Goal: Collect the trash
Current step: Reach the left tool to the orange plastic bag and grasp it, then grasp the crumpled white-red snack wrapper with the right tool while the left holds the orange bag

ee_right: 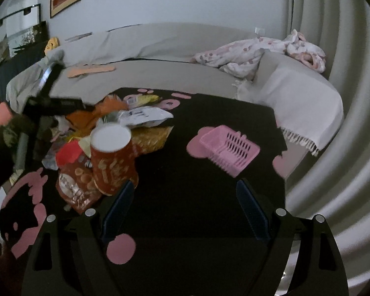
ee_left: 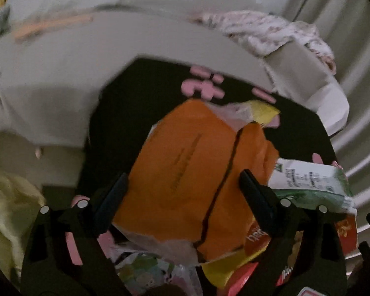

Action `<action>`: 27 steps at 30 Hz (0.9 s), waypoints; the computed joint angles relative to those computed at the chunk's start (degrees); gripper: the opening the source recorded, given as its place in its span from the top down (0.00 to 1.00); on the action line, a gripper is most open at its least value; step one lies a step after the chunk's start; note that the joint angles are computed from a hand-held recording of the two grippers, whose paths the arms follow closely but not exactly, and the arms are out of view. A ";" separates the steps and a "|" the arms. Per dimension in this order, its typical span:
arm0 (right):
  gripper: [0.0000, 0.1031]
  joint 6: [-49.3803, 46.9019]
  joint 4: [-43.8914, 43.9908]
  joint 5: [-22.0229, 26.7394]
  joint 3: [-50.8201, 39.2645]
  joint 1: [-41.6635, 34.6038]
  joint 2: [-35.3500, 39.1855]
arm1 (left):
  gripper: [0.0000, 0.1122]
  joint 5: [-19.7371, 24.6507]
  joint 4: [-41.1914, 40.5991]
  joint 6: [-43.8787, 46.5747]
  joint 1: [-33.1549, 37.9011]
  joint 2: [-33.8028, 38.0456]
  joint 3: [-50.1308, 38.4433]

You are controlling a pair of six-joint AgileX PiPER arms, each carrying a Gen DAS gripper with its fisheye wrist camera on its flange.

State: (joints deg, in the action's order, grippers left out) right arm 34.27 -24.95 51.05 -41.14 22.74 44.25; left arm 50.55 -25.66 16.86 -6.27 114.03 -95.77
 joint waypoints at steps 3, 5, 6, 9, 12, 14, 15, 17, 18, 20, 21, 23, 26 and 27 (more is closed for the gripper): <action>0.22 -15.54 10.79 -3.46 -2.46 -11.64 1.33 | 0.38 -0.67 -2.53 2.45 0.45 -0.95 2.09; 0.22 -22.93 16.13 -5.62 -4.25 -17.32 3.94 | 0.55 -1.35 -3.37 3.11 0.36 -3.03 4.24; 0.22 -24.78 17.60 -6.44 -4.89 -18.61 5.08 | 0.68 -1.38 -4.47 3.61 0.56 -4.23 5.36; 0.22 -29.87 21.87 -9.91 -6.89 -21.26 9.42 | 0.81 -2.32 -4.92 3.82 0.34 -8.22 9.37; 0.22 -37.11 27.90 -12.33 -10.36 -22.78 14.71 | 0.83 -2.70 -5.79 6.03 -0.14 -13.00 14.63; 0.22 -43.67 32.86 -13.07 -14.75 -23.21 20.21 | 0.83 -2.56 -7.38 7.75 0.12 -15.88 17.89; 0.22 -47.22 35.80 -12.70 -17.08 -23.49 22.92 | 0.83 -1.78 -8.58 8.25 0.57 -17.31 19.38; 0.22 -55.16 42.96 -9.41 -23.43 -24.16 29.56 | 0.83 -0.98 -9.89 8.47 1.45 -20.01 22.42; 0.21 -58.96 46.90 -6.11 -28.00 -24.41 34.13 | 0.83 -0.97 -9.92 8.34 1.57 -21.06 23.62; 0.21 -62.09 50.34 1.28 -37.95 -23.32 43.53 | 0.83 -0.99 -9.74 8.19 1.82 -23.73 26.44; 0.21 -61.80 49.78 3.75 -41.67 -22.30 46.77 | 0.83 -1.21 -9.14 8.00 1.89 -25.44 27.97; 0.22 -61.24 47.72 8.33 -49.13 -19.38 53.17 | 0.83 -1.76 -7.84 7.37 1.95 -28.36 30.32; 0.22 -59.27 39.62 14.27 -58.89 -13.10 61.28 | 0.83 -1.19 -8.20 8.28 3.06 -30.73 32.40; 0.22 -58.42 37.41 14.23 -59.15 -12.03 62.04 | 0.83 -0.97 -7.72 8.06 3.22 -31.46 32.95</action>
State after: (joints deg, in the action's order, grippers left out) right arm -24.15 12.46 65.28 -100.29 10.71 106.29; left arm 49.57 -33.38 24.92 -3.04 82.57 -62.82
